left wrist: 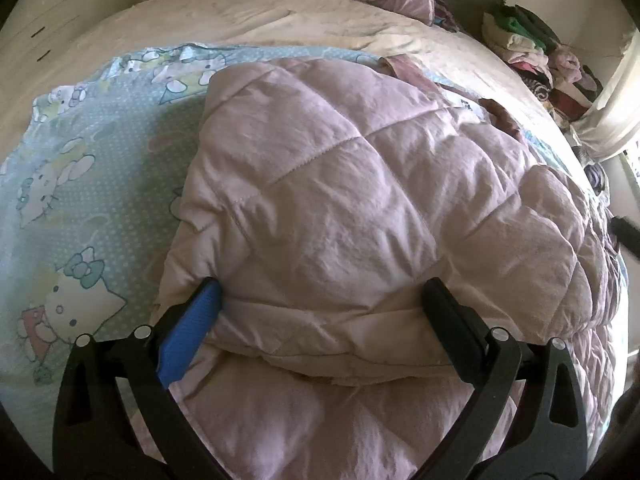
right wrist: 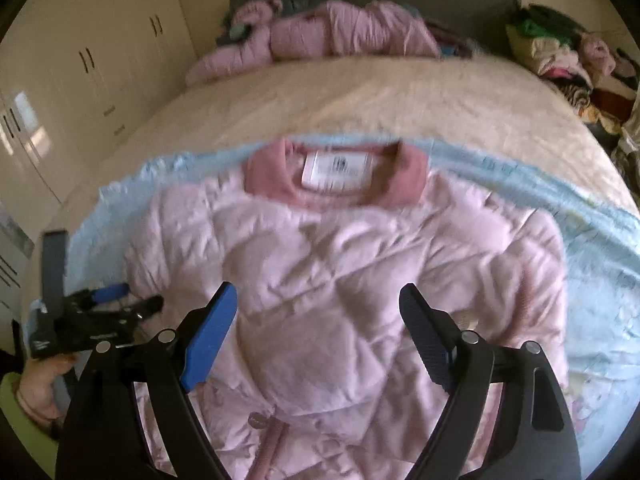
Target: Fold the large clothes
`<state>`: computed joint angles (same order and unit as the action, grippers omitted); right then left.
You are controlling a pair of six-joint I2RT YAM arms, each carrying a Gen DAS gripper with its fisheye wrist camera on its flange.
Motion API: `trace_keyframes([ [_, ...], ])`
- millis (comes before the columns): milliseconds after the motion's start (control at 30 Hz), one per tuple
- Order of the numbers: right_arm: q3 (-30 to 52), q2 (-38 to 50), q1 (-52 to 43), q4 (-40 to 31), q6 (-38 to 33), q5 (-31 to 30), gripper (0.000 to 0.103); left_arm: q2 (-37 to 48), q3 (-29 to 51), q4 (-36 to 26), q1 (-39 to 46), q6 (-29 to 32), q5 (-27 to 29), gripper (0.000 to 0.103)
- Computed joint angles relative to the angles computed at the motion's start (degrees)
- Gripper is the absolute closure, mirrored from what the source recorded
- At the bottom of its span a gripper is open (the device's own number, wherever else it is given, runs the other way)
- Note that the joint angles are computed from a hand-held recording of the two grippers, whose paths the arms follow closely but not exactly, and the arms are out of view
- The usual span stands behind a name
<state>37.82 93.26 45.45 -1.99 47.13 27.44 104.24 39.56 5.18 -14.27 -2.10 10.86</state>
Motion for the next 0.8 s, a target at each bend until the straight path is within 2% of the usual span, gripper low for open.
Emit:
trace_keyframes([
  [100,4.01,6.87,-1.40,-2.02,0.42,-1.82,0.021,-0.02,0.08,0.01,0.00,-0.05,0.18,0.009],
  [233,4.57,12.82,-3.20,2.39,0.79,-4.04,0.015,0.05,-0.26,0.75,-0.02,-0.32,0.18,0.009],
  [367,5.71,16.63,-3.49,4.63,0.60,-4.09,0.009,0.05,-0.55,1.31,-0.03,-0.47,0.30,0.009],
  [533,7.41,19.43,-2.65,4.27,0.49,-1.25,0.008,0.38,-0.83,2.21,0.17,-0.57,0.56,0.009],
  [667,6.33,18.66,-1.69,5.04,1.89,-0.14,0.008,-0.24,-1.37,2.37,0.24,-0.91,0.80,0.009],
  [800,0.65,12.53,0.51,8.85,6.93,0.77,0.009,-1.39,-1.93,1.87,1.00,-1.16,1.90,0.009],
])
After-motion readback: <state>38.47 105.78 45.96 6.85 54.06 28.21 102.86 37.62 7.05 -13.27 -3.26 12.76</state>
